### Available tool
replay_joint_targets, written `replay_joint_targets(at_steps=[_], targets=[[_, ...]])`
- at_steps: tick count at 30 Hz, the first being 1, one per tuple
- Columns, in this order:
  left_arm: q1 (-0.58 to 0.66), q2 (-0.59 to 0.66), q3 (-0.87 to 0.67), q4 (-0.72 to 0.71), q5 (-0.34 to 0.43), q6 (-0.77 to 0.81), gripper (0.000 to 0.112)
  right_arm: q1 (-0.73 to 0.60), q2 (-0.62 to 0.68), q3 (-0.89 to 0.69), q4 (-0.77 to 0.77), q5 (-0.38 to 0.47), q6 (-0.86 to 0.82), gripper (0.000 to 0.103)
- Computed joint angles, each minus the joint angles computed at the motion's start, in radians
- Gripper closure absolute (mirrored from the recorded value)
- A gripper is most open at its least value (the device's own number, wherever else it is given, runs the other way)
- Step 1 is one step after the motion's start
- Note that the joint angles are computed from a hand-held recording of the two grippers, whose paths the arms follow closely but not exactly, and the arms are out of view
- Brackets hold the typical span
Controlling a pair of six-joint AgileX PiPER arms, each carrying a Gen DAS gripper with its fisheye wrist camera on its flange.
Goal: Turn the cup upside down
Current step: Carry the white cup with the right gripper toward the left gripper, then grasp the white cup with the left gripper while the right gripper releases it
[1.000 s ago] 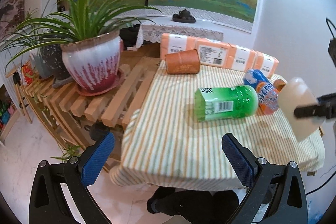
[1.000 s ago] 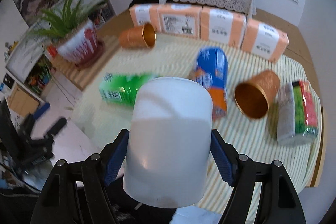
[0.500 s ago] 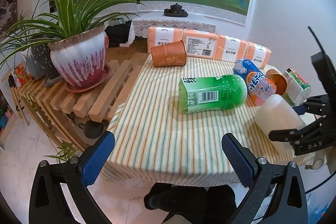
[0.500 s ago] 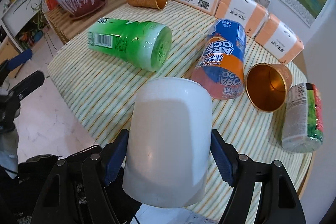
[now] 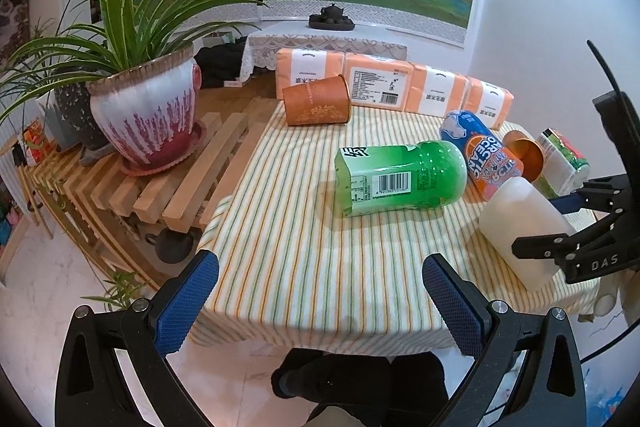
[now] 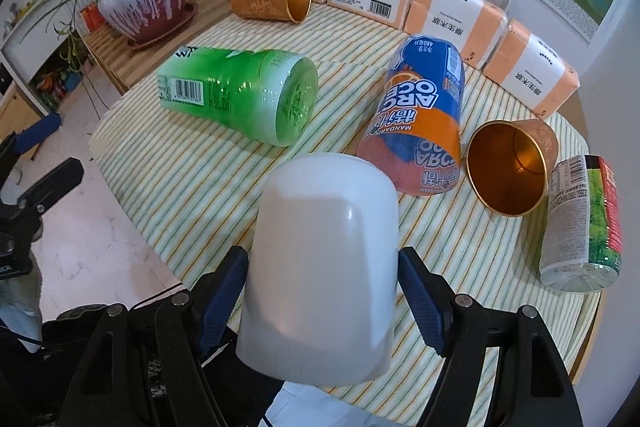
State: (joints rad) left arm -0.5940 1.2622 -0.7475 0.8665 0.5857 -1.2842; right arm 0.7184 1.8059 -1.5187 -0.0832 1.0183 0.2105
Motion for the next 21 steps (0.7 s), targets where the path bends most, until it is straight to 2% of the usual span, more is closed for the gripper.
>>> replay_joint_targets(at_steps=[6,14,17,21], targets=[[0.007,0.000,-0.008,-0.025,0.001,0.022,0.009,-0.026,-0.056,0.031,0.052,-0.019,-0.017,0.030],[-0.004,0.035,-0.049,-0.115,-0.023,0.117,0.009,-0.059,-0.214,0.186,0.098,-0.133,0.038,0.030],[-0.023,0.063,-0.089,-0.141,-0.009,0.138,0.009,-0.044,-0.301,0.288,0.046,-0.203,0.151,0.030],[-0.037,0.108,-0.157,-0.212,-0.011,0.197,0.009,0.012,-0.416,0.428,-0.100,-0.263,0.389,0.030]])
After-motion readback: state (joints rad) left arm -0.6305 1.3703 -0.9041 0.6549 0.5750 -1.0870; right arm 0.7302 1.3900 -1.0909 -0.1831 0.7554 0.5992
